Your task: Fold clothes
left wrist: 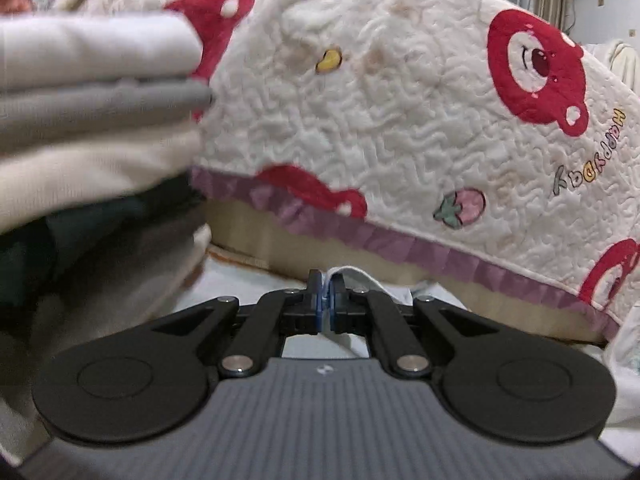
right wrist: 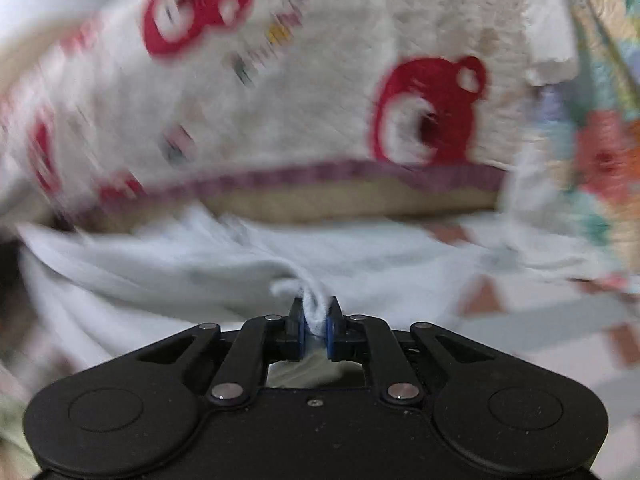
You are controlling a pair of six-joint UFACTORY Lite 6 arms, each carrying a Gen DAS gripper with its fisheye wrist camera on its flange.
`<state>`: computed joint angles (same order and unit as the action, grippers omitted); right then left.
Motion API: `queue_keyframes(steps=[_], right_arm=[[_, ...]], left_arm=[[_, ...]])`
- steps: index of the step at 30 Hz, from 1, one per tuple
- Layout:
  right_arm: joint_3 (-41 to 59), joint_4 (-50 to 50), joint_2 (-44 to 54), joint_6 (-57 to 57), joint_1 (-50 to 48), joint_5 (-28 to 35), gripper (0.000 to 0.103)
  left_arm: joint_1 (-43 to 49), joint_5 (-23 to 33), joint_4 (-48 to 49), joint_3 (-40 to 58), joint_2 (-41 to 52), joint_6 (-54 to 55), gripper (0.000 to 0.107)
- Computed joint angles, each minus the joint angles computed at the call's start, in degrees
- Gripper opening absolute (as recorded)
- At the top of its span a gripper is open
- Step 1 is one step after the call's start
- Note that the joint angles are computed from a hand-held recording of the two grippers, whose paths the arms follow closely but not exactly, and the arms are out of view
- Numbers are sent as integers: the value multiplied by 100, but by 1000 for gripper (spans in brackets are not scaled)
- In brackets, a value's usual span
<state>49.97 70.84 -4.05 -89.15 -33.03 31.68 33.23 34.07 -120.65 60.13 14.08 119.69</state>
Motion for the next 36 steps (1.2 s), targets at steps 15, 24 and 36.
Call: queue_keyframes(steps=[15, 24, 36], right_arm=[[1449, -160, 2110, 3141, -1298, 2241, 17], [566, -4652, 1268, 4373, 701, -729, 8], [650, -2543, 297, 2538, 175, 1037, 0]], left_arm=[[-556, 360, 823, -136, 516, -483, 2], [-223, 548, 3169, 1422, 1902, -3118, 2], [-470, 286, 2854, 1249, 1790, -2771, 2]])
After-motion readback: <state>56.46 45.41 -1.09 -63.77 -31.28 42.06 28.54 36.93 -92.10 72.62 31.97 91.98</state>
